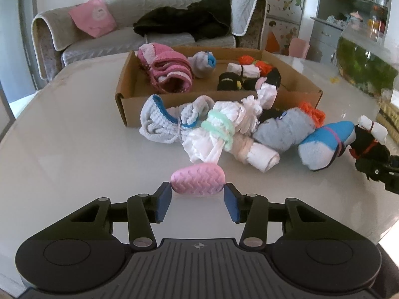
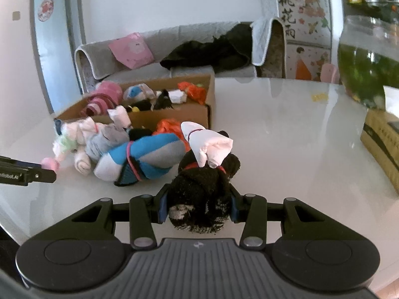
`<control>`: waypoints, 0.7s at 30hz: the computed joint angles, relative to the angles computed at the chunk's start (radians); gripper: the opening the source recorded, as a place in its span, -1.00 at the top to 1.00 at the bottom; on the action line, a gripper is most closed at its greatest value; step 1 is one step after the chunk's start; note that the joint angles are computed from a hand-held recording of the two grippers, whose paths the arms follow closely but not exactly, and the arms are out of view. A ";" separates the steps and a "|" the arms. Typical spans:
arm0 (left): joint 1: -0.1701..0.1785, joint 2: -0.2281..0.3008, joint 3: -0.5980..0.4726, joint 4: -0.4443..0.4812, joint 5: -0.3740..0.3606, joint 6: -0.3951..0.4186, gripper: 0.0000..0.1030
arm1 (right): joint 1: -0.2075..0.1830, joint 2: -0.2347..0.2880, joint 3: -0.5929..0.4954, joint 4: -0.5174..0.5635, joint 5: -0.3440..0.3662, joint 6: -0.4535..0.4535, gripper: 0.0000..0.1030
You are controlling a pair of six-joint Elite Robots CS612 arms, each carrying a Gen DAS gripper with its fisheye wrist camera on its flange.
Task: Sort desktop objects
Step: 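Grasp pink Hello Kitty slipper with left gripper while right holds fuzzy sock, then lift slipper toward the box with left gripper while right lifts and rolls fuzzy sock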
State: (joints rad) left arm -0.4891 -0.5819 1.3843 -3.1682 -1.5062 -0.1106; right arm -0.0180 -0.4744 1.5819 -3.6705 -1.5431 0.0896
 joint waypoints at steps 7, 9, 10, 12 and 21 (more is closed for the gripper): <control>0.005 -0.022 0.028 -0.041 -0.013 -0.001 0.17 | -0.003 -0.003 0.001 -0.007 0.016 -0.014 0.20; 0.006 -0.021 0.027 -0.041 -0.002 0.001 0.18 | -0.003 -0.001 -0.007 0.010 0.019 -0.019 0.20; 0.007 -0.020 0.026 -0.035 -0.005 -0.004 0.18 | -0.006 0.001 -0.012 0.018 0.028 -0.007 0.20; 0.011 -0.016 0.021 -0.021 -0.011 -0.015 0.20 | -0.012 0.003 -0.016 0.027 0.048 0.026 0.21; 0.020 -0.020 0.030 -0.023 -0.080 -0.010 0.07 | -0.038 0.012 -0.017 0.034 0.128 0.218 0.21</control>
State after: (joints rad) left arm -0.4690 -0.6019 1.4147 -3.1913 -1.5861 -0.1204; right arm -0.0563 -0.4625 1.5653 -3.6367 -1.4150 0.3074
